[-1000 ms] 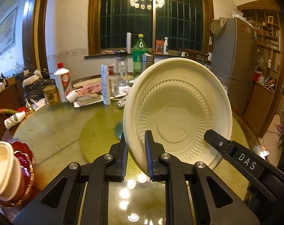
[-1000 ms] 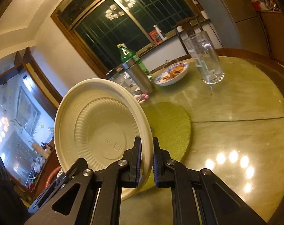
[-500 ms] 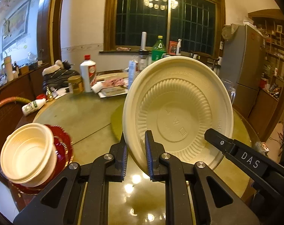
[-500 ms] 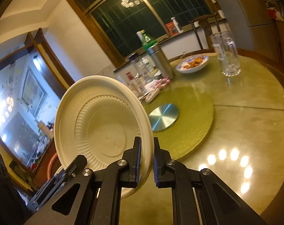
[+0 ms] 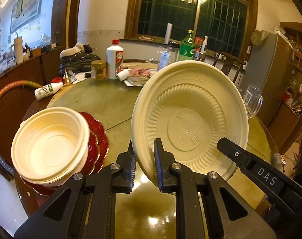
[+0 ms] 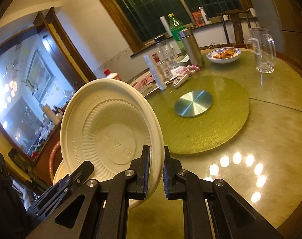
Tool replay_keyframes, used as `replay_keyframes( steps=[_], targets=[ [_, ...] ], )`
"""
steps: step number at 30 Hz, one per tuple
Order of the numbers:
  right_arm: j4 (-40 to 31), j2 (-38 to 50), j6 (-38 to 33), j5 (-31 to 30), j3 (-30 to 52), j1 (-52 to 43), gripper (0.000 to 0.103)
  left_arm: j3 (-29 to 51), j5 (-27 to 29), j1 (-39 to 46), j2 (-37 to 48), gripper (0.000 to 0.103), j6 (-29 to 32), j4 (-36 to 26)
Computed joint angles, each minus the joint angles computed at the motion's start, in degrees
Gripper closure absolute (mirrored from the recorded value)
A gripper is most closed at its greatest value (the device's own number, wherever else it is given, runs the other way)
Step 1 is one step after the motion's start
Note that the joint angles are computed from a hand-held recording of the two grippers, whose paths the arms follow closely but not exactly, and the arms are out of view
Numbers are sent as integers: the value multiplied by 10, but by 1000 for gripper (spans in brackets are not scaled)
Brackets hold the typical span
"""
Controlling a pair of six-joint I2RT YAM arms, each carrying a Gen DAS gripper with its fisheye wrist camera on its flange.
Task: Organize plates and bowls
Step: 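Lower the second beige bowl into the bowls on the plate stack with both tools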
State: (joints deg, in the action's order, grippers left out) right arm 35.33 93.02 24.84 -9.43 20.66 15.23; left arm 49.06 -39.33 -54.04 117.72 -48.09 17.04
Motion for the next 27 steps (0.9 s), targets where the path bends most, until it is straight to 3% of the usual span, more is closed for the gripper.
replay_keyframes(
  steps=[12, 19, 27],
  targets=[
    [-42, -13, 10, 45, 27, 87, 92, -86, 17, 27, -61, 88, -25, 28],
    [-84, -20, 10, 55, 68, 135, 92, -147, -7, 38, -123, 88, -34, 37],
    [-156, -6, 5, 28, 150, 177, 91, -214, -32, 66, -215, 89, -34, 21]
  ],
)
